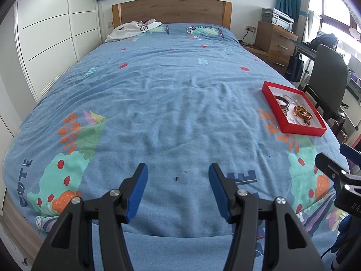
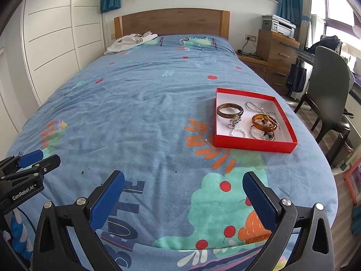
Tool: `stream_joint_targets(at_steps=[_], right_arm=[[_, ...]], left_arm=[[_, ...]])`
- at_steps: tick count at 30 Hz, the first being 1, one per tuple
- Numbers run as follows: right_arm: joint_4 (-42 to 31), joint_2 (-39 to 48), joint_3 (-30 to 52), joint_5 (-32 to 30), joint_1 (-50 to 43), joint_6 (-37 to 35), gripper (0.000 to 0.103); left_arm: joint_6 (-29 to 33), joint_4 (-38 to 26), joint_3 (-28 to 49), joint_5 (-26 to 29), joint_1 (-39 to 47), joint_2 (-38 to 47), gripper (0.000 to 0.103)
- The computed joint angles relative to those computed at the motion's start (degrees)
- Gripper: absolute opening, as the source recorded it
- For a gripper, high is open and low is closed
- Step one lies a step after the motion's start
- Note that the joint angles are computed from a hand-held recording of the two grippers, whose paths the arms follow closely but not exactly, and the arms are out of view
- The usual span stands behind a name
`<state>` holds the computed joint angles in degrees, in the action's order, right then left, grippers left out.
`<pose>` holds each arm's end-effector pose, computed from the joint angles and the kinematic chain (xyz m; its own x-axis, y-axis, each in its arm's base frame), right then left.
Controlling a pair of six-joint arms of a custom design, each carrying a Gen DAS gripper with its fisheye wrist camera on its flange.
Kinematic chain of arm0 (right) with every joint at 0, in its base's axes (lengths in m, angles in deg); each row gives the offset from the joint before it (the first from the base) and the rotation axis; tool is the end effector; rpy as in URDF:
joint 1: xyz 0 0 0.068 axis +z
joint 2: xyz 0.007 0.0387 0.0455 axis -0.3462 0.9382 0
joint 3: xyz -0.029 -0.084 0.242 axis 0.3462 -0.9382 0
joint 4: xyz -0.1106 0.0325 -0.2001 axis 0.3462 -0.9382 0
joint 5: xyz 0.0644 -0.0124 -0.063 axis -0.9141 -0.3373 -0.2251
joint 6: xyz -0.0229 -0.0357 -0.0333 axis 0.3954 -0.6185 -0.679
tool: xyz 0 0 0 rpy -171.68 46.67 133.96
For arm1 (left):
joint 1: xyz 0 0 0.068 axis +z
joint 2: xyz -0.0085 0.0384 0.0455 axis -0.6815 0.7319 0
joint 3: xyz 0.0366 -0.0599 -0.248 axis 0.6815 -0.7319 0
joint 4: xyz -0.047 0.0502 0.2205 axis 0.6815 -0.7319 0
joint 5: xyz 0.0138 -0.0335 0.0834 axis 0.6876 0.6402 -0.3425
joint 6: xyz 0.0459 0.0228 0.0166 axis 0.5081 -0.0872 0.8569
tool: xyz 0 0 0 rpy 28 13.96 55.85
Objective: Organize jewelry
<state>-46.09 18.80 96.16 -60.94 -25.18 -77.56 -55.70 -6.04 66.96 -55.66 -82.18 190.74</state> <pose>0.2951 -0.0161 0.1491 -0.6720 -0.1632 -0.7224 -0.2587 0.9657 0.0225 0.2563 -0.1853 0.1419 -0.7230 -0.1462 -0.6752 -0.1978 0.9802 -0.0004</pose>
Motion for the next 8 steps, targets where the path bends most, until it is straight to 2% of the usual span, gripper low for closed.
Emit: stream_joint_targets(at_steps=[8], right_arm=[[0.5,0.3,-0.3,0.0,-0.1,0.0,0.102]], left_arm=[[0.1,-0.1,0.3,0.2,0.1,0.1,0.054]])
